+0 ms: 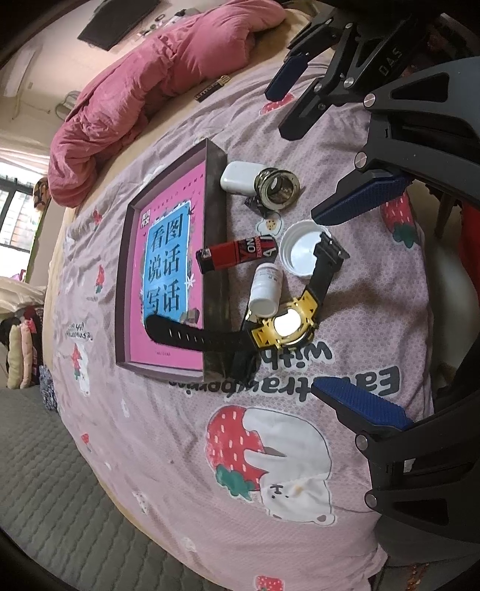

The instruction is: Organize rigid objects

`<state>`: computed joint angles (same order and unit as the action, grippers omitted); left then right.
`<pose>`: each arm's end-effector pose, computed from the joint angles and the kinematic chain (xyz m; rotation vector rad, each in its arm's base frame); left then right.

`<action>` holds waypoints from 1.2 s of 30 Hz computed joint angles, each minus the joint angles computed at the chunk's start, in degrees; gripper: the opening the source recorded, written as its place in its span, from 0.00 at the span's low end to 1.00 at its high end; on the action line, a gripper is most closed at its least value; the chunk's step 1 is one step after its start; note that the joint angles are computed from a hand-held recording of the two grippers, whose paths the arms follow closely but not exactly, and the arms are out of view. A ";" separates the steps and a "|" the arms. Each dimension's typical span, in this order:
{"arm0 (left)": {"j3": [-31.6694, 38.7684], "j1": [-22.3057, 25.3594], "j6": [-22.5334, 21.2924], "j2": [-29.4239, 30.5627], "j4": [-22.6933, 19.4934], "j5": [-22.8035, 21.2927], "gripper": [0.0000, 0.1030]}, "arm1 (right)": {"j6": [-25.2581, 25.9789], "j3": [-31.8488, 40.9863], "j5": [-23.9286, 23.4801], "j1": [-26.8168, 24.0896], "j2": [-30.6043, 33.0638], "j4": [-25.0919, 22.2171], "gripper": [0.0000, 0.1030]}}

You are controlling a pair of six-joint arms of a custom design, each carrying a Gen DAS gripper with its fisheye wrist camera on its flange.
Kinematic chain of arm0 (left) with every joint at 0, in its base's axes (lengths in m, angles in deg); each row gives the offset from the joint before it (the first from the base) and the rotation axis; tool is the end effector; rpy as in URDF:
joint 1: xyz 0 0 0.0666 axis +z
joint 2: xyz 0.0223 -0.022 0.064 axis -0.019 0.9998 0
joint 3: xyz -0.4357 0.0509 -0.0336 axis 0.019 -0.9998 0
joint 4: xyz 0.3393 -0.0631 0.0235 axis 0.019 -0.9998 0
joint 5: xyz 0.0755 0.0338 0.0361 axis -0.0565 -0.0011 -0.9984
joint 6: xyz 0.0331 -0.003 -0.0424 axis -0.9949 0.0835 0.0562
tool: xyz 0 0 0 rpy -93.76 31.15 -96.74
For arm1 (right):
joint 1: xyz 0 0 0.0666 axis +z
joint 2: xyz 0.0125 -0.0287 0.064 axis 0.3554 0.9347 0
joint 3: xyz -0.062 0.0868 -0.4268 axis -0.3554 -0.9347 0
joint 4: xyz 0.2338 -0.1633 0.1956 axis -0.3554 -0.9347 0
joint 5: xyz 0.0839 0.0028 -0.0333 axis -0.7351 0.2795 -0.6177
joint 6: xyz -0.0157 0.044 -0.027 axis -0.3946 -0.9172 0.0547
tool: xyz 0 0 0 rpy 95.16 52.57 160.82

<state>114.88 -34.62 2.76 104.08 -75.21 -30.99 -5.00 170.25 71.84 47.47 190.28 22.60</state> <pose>0.3940 -0.2435 0.5486 -0.7223 2.4595 0.0140 0.5173 0.2689 0.5413 -0.8636 2.2853 0.4353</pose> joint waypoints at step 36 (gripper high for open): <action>0.56 -1.10 -2.47 0.79 0.47 -1.70 0.82 | -0.06 -0.68 0.26 -0.01 -0.12 0.77 0.69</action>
<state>115.45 -35.72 0.29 104.87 -74.74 -32.70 -5.07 169.57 72.10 47.46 190.16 23.37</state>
